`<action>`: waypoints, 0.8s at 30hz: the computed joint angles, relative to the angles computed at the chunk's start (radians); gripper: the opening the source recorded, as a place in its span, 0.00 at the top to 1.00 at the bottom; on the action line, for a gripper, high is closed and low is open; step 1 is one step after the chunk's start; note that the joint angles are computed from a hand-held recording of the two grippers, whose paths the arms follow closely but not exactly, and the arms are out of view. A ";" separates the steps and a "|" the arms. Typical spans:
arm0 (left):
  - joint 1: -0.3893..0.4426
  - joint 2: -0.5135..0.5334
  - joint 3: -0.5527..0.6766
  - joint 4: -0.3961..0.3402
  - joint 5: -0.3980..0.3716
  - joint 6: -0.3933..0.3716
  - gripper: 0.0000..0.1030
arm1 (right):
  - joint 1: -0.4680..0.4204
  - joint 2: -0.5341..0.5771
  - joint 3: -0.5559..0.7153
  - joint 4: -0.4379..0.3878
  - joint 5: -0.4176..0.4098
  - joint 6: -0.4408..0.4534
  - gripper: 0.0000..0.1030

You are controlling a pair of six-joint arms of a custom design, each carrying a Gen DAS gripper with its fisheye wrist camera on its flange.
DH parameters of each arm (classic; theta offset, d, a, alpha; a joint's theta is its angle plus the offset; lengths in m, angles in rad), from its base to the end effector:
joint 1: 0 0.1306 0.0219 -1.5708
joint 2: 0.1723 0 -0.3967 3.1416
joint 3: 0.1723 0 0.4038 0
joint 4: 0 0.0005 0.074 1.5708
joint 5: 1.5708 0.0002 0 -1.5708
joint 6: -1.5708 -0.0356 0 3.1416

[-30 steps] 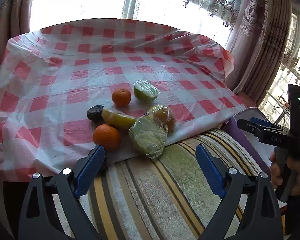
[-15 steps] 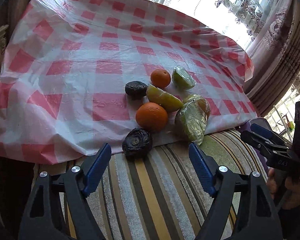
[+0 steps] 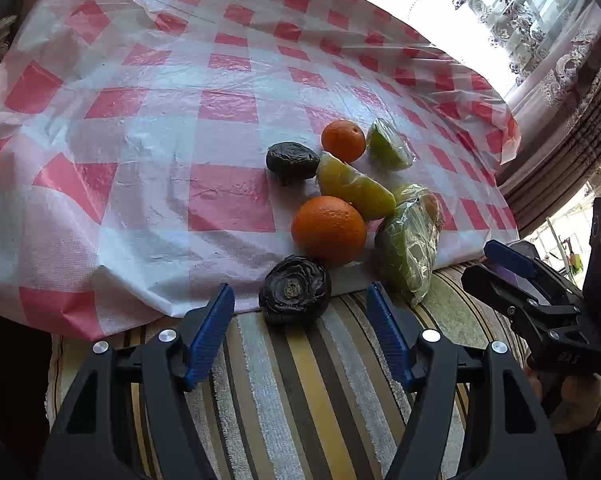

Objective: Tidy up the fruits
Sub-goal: 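Return both tools to the fruit on the checked sheet, then grasp a dark date with the left tool while the right tool grasps the wrapped green fruit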

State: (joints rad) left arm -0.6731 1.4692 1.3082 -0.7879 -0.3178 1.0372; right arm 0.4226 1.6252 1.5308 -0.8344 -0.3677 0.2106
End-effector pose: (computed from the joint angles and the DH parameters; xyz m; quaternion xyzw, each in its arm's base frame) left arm 0.4063 -0.3104 0.3738 -0.2178 0.9158 -0.1292 0.3119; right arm 0.5213 0.2479 0.3931 -0.3453 0.8686 0.2053 0.2901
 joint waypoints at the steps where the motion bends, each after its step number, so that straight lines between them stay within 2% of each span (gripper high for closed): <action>1: 0.001 0.001 0.000 -0.001 0.001 0.001 0.36 | 0.004 0.005 0.006 -0.005 -0.005 0.000 0.07; 4: 0.002 0.006 0.002 -0.001 0.006 -0.007 0.38 | 0.017 0.019 0.024 -0.022 -0.010 0.002 0.07; 14: 0.002 0.019 0.010 -0.012 0.008 -0.026 0.60 | 0.070 0.055 0.072 -0.044 0.028 -0.038 0.07; 19: 0.001 0.019 0.007 -0.012 0.005 -0.028 0.65 | 0.086 0.074 0.090 -0.056 0.057 -0.048 0.07; 24: -0.002 0.020 0.009 -0.012 0.001 -0.034 0.66 | 0.094 0.084 0.099 -0.064 0.077 -0.039 0.10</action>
State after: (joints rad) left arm -0.6749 1.4893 1.3172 -0.7997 -0.3171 1.0031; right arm 0.5169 1.7089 1.6294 -0.8983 -0.2903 0.1716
